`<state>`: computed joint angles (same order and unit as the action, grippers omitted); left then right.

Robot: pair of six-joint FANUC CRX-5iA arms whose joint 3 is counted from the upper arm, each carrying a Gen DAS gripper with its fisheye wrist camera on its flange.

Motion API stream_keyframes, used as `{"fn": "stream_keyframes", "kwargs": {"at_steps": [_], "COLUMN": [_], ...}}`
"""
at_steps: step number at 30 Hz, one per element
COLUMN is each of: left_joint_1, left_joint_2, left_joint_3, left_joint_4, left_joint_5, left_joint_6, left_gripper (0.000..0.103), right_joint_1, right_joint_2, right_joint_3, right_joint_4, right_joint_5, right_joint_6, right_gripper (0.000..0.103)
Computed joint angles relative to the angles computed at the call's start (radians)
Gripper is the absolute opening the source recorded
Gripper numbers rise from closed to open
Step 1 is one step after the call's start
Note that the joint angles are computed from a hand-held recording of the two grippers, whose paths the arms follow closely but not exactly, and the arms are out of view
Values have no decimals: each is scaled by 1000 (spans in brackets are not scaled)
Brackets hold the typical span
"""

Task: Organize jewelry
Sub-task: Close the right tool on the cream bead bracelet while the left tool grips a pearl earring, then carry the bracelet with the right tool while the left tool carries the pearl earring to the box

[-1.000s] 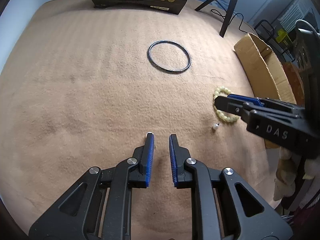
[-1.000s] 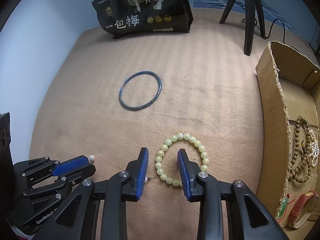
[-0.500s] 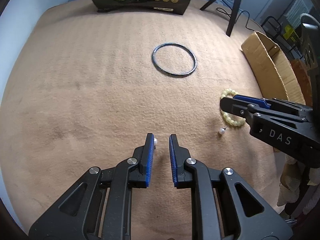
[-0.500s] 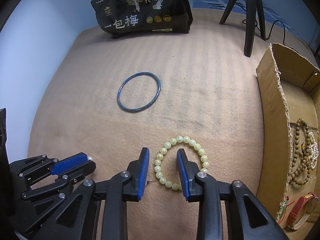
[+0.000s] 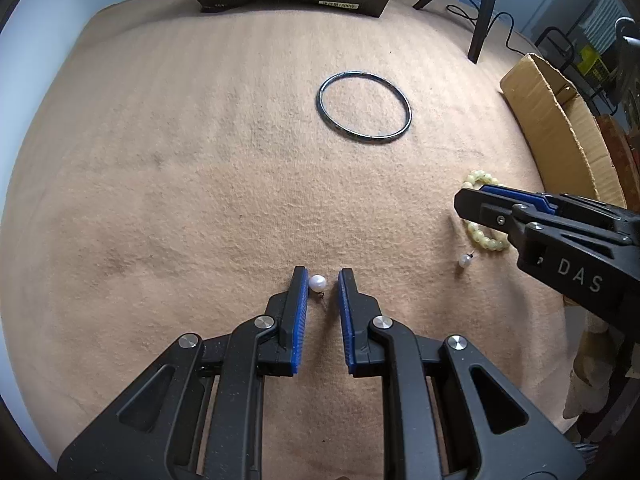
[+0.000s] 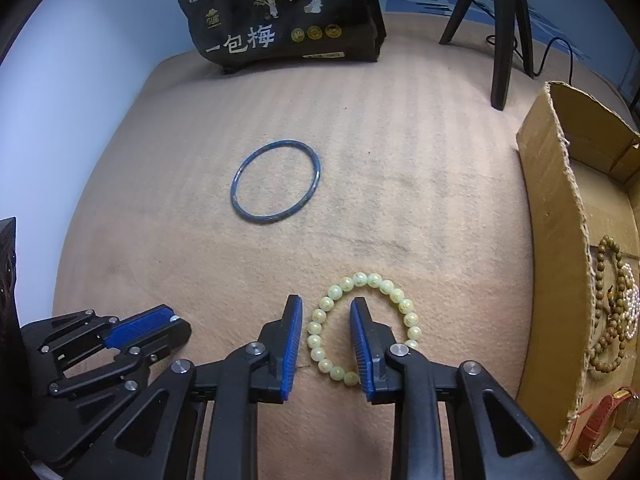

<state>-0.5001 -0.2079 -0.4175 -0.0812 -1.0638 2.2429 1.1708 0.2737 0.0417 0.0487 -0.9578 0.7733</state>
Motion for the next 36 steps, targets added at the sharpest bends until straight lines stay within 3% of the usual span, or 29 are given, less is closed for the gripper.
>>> {"fn": "stream_keyframes", "kwargs": {"at_steps": [5,9,15,30,36], "left_joint_1": [3,14,19,16,-16], "left_joint_2": [6,-2,-30,-152,-155], "left_joint_3": [-5,-15,-20,-17,16], "left_joint_4": [-4,8,2,-3,-30], "left_joint_5": [14,27,25,29,36], "left_joint_6": [-4,-10,2,52,100], "left_gripper": [7,7,7,7,7], "right_joint_1": [8,22,26,39,44], "right_joint_2": [21,29,-2,-146,-208], "right_joint_3": [13,8,-28,-129,-177], "right_joint_4": [20,55,57,150,205], "right_joint_5": [-17,-24,17,105,137], "right_joint_6": [2,5,-15,-114,-169], "right_gripper": [21,10,5,5,5]}}
